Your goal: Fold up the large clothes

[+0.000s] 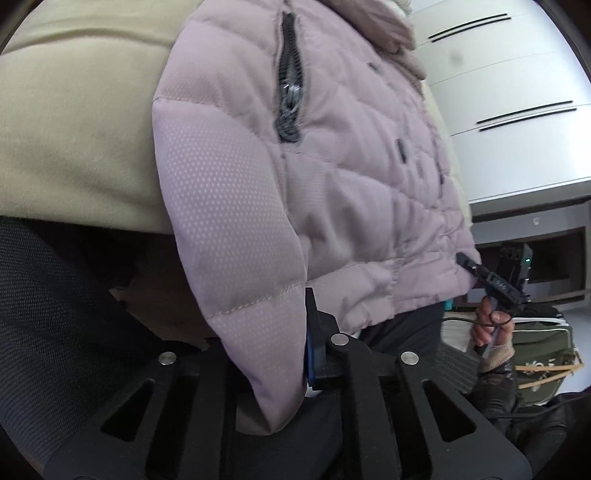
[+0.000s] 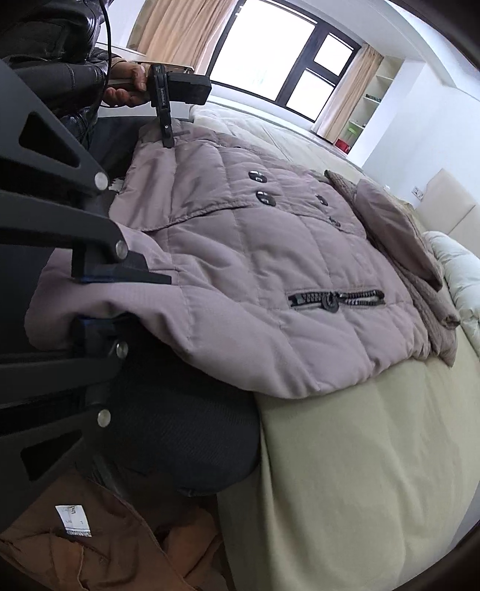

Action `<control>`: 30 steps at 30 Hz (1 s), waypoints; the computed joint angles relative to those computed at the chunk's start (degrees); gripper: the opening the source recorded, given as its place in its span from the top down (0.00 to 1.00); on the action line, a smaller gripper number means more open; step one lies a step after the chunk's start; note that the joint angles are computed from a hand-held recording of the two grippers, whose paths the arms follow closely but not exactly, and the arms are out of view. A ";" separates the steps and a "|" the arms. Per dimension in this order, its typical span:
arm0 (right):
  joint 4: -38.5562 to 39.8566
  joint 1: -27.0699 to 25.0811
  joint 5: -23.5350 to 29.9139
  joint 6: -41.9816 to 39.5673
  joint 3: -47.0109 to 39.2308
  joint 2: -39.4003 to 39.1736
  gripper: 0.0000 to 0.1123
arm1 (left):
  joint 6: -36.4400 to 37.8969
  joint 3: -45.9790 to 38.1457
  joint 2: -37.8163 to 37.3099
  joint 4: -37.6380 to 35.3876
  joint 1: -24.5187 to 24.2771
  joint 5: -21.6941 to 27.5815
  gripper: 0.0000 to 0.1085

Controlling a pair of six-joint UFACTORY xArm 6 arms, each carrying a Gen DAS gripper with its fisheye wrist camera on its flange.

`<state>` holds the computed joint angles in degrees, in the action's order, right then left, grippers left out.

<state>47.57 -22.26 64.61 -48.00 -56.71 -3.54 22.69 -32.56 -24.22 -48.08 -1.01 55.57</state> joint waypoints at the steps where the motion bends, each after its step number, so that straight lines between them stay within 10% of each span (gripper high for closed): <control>1: 0.97 0.08 0.13 -0.76 0.28 -0.72 0.90 | 0.95 -0.22 -0.69 -2.19 0.79 1.27 0.91; 14: 24.14 -6.34 4.81 -7.47 -5.21 -4.85 0.92 | 11.70 -7.80 -2.43 -33.04 12.54 9.47 0.91; 24: 31.48 1.19 -5.66 -4.49 -26.16 9.02 0.92 | 15.90 -31.36 18.10 -43.70 13.55 6.17 0.92; 30: 24.90 6.50 -13.13 5.80 -53.99 29.19 0.92 | 11.69 -58.59 39.51 -42.06 11.42 1.31 0.92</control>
<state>72.47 -15.76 51.48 -42.20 -110.70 25.65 34.38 -91.15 15.29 -90.14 10.41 56.88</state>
